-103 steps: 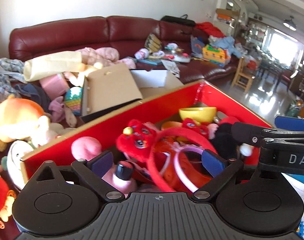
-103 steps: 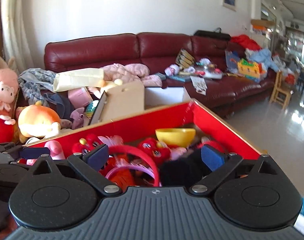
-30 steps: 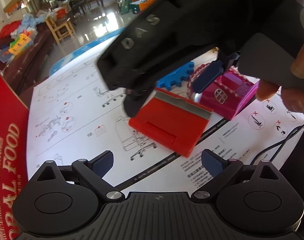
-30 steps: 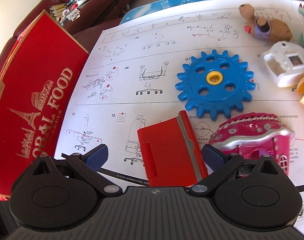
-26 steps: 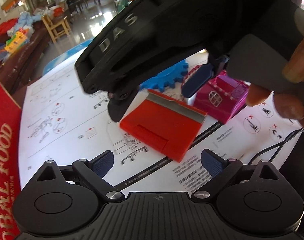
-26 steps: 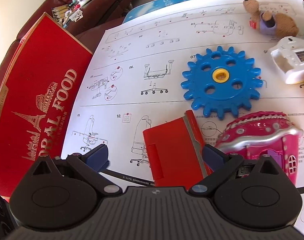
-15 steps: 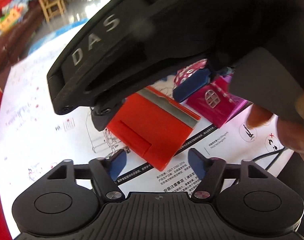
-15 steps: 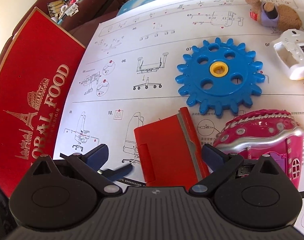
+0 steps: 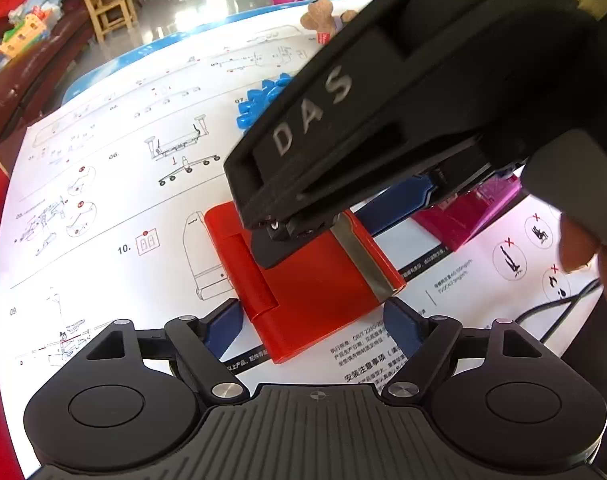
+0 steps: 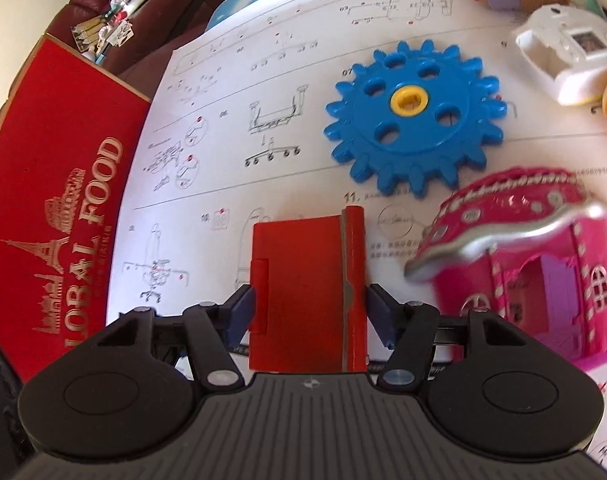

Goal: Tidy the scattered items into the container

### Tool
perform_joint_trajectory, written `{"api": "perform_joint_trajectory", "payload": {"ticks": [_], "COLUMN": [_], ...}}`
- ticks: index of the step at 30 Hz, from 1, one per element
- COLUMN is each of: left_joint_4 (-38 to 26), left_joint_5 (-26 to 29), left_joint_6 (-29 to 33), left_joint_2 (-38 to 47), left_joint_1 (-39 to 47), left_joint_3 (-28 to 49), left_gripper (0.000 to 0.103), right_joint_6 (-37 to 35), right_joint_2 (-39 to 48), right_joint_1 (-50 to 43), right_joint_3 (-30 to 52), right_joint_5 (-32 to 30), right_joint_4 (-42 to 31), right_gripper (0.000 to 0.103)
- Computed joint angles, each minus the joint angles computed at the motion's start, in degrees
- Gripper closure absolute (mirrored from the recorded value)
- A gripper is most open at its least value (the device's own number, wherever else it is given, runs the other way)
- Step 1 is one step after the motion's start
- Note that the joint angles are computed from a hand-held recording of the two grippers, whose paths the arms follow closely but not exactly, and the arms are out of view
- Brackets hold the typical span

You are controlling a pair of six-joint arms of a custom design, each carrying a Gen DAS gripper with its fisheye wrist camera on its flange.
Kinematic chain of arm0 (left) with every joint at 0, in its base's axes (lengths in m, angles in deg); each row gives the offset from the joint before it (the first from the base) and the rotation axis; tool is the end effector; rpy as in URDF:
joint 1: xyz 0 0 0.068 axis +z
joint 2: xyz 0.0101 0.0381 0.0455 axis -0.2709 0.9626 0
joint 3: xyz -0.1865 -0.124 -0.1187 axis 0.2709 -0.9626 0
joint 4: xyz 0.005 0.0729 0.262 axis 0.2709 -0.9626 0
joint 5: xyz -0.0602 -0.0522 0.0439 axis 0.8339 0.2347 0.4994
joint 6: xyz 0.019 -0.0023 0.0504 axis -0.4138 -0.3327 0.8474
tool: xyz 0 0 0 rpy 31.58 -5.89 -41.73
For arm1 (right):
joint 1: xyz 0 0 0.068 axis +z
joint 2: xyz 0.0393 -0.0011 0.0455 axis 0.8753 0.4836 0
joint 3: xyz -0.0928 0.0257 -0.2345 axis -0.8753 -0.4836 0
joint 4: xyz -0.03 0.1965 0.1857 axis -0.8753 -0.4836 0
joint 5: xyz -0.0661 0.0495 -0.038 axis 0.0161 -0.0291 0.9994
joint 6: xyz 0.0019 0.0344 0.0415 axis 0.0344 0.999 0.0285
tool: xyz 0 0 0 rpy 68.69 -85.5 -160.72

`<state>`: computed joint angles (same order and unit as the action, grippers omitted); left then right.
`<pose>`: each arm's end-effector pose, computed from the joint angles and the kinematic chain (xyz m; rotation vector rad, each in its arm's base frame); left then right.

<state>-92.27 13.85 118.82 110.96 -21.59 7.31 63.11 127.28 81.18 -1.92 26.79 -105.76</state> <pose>0.2571 -0.0420 0.1664 1.5251 2.2221 -0.4009 0.1830 0.0696 0.2446 0.8413 2.5424 0.5758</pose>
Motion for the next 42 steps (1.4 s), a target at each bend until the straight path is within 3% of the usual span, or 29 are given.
{"api": "perform_joint_trajectory", "payload": {"ticks": [4,16,23,26,29,31,32,34,36,39,40,42], "left_joint_4": [0.38,-10.38,-9.98,-7.63,-4.97,-5.43,-6.46,-9.81,-11.33,-6.6,-10.89,-9.53], "left_joint_5": [0.26,2.87,3.21,3.32,2.59,2.4,2.44,3.09,3.38,3.17,3.59,3.82], "left_joint_6": [0.2,1.51,1.42,0.86,0.13,-1.72,-2.74,-3.8,-3.78,-4.24,0.58,1.57], "left_joint_2": [2.01,13.61,16.27,16.53,16.54,18.36,19.98,23.94,25.94,18.02,13.62,12.21], "left_joint_1": [1.51,6.76,7.85,8.21,8.54,9.07,9.4,10.19,10.67,9.62,12.09,14.09], "left_joint_3": [1.52,15.15,17.93,17.99,18.31,20.95,23.13,28.33,31.08,20.02,16.23,16.18], "left_gripper": [0.014,0.011,0.008,0.017,0.043,0.07,0.074,0.078,0.077,0.072,0.071,0.072], "right_joint_6": [1.88,4.78,6.58,7.81,7.51,8.02,8.21,8.68,9.27,8.88,8.84,8.66], "right_joint_2": [-1.46,-1.48,-0.22,-0.79,-0.3,-0.36,-0.34,-0.46,-0.4,1.14,1.58,2.58], "right_joint_1": [1.2,5.12,7.19,6.91,7.51,7.47,7.45,7.41,6.94,6.78,6.75,6.84], "right_joint_3": [0.73,3.09,4.73,4.15,4.54,4.23,4.13,4.11,4.18,5.38,5.7,6.39], "right_joint_5": [-1.18,-1.38,-0.84,-1.93,-1.02,-1.53,-1.38,-0.18,0.8,2.05,2.3,2.74], "right_joint_4": [0.4,2.57,3.58,4.7,4.22,4.67,4.73,4.58,4.11,2.58,2.35,2.32], "right_gripper": [0.035,0.031,0.031,0.031,0.03,0.03,0.03,0.03,0.03,0.03,0.03,0.03]}}
